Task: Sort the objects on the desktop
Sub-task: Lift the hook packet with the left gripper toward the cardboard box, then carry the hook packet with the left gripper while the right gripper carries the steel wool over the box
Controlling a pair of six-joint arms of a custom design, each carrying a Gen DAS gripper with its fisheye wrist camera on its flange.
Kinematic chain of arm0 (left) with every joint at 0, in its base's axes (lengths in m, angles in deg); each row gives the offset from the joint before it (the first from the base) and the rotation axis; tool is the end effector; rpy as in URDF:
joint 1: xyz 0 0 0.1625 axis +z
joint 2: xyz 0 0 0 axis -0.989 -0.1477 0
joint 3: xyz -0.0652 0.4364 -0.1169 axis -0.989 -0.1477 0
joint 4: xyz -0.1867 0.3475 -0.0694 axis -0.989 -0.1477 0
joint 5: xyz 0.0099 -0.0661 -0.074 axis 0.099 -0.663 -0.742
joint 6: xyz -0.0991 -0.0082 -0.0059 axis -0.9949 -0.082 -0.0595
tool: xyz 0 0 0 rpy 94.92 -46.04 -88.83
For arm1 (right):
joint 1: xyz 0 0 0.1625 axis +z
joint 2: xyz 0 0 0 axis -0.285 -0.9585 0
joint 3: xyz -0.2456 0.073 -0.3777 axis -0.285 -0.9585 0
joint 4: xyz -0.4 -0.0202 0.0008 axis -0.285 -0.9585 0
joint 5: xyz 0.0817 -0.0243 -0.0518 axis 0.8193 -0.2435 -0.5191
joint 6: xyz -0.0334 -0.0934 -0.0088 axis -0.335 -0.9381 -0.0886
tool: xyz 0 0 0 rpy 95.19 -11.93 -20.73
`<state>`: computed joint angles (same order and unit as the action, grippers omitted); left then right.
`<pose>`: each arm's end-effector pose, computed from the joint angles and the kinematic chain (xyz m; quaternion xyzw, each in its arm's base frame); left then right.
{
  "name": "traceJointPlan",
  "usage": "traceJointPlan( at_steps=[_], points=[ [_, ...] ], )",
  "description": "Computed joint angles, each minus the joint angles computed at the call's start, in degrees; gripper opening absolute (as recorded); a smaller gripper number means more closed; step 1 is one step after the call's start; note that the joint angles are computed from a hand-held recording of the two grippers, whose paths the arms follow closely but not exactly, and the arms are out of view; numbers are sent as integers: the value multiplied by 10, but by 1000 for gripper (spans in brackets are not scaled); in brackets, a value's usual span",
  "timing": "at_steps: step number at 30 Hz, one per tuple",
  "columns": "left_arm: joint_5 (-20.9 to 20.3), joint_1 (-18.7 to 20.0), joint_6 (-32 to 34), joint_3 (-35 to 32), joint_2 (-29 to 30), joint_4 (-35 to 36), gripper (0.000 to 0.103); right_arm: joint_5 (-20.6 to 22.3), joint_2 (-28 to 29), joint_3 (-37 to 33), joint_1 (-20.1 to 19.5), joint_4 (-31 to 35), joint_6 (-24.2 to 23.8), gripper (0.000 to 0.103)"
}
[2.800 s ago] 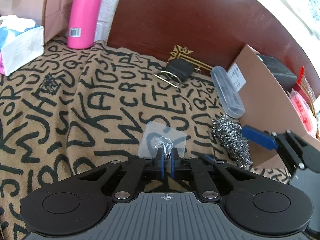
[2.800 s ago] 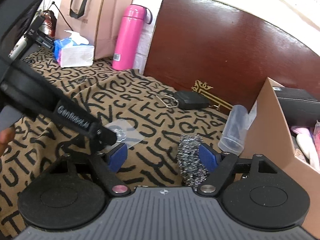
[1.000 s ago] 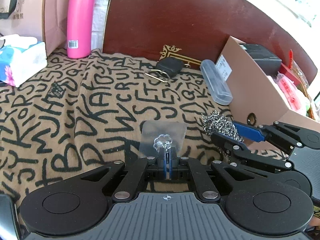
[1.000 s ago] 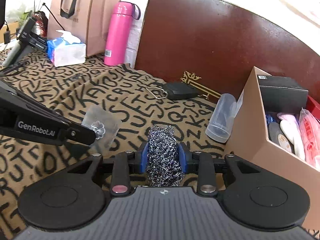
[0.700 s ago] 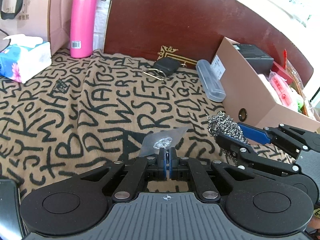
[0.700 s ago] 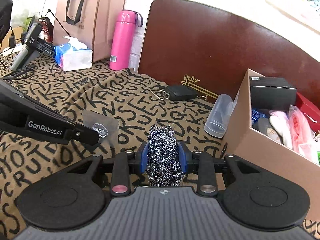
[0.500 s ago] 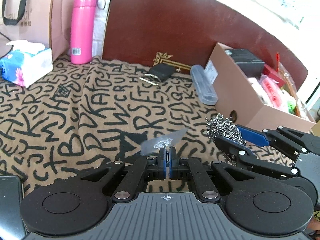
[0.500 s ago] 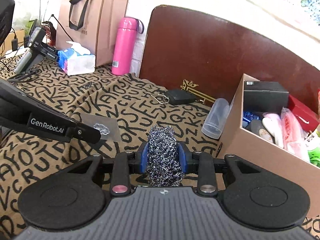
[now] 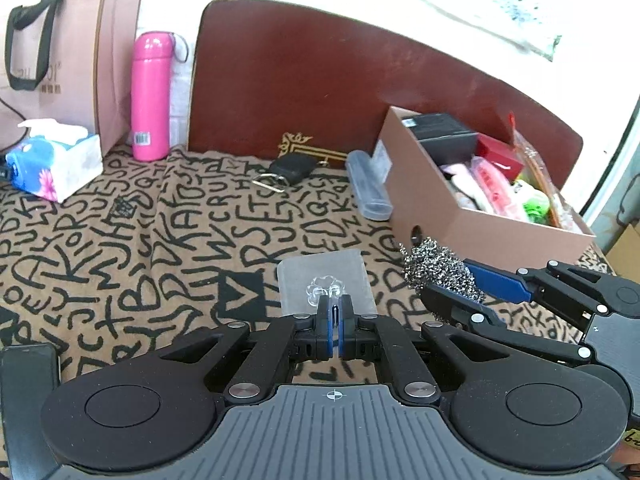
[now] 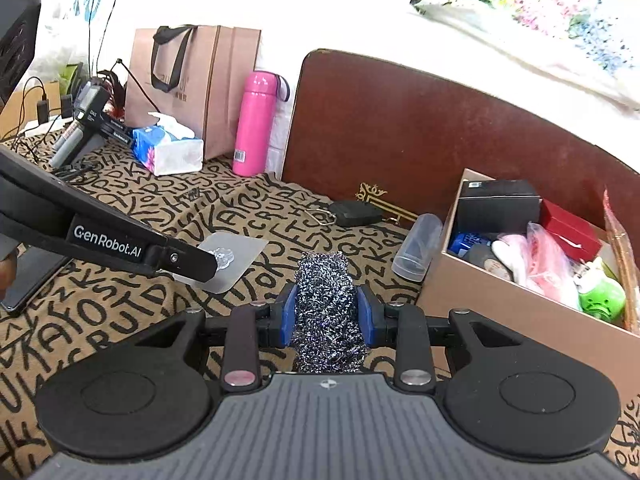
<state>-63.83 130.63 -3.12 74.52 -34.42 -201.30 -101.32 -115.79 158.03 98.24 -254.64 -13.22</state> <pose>-0.3823 -0.7244 -0.0026 0.2702 0.8947 -0.3164 0.1627 0.0299 -0.6530 0.3496 0.3465 -0.7751 0.4141 0.3282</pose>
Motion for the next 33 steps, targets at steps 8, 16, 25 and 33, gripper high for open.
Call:
traceJointPlan(
  at_steps=[8,16,25,33],
  points=[
    [-17,-26,27,42,-17,-45,0,32,-44,54,-11,-38,4,36],
    [-37,-51,48,51,-14,-66,0,55,-80,92,-31,-82,18,36],
    [-72,-70,62,-3,21,-42,0,72,-103,99,-55,-132,46,36],
    [-96,-80,86,-78,60,-18,0,84,-110,79,-72,-155,61,36]
  ],
)
